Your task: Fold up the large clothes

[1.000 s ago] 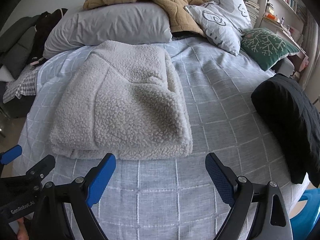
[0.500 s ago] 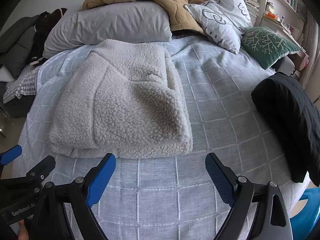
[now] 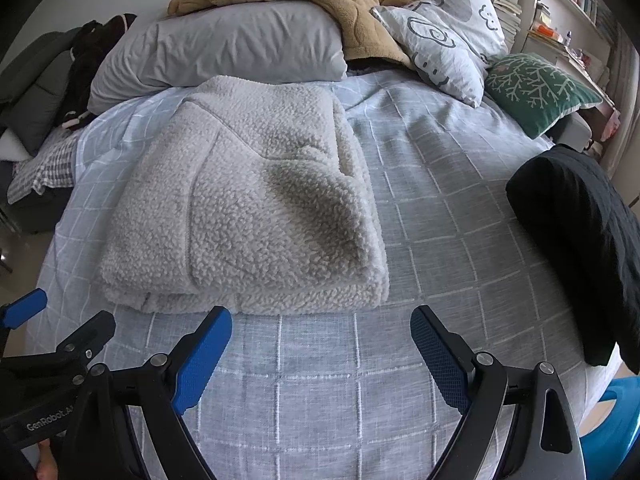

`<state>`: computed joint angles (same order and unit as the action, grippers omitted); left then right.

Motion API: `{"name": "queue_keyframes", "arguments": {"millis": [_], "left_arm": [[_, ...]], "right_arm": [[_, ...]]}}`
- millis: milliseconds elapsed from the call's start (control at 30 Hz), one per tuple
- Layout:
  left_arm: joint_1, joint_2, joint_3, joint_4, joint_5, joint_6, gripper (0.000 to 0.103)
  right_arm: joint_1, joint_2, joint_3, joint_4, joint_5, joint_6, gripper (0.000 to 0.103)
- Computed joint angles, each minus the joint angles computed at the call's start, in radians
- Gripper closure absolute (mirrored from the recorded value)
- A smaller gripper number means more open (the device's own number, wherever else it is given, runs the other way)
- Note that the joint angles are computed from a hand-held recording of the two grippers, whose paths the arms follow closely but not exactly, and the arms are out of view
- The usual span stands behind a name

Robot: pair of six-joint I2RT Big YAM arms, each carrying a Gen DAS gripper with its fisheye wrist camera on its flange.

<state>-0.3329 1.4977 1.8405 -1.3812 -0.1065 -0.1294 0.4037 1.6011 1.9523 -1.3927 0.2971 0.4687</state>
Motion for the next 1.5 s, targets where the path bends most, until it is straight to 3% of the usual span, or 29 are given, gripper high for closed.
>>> {"name": "queue_keyframes", "arguments": {"millis": [1500], "left_arm": [[0.008, 0.002, -0.008, 0.001, 0.017, 0.017, 0.001]], "right_arm": [[0.005, 0.002, -0.001, -0.001, -0.002, 0.004, 0.01]]}}
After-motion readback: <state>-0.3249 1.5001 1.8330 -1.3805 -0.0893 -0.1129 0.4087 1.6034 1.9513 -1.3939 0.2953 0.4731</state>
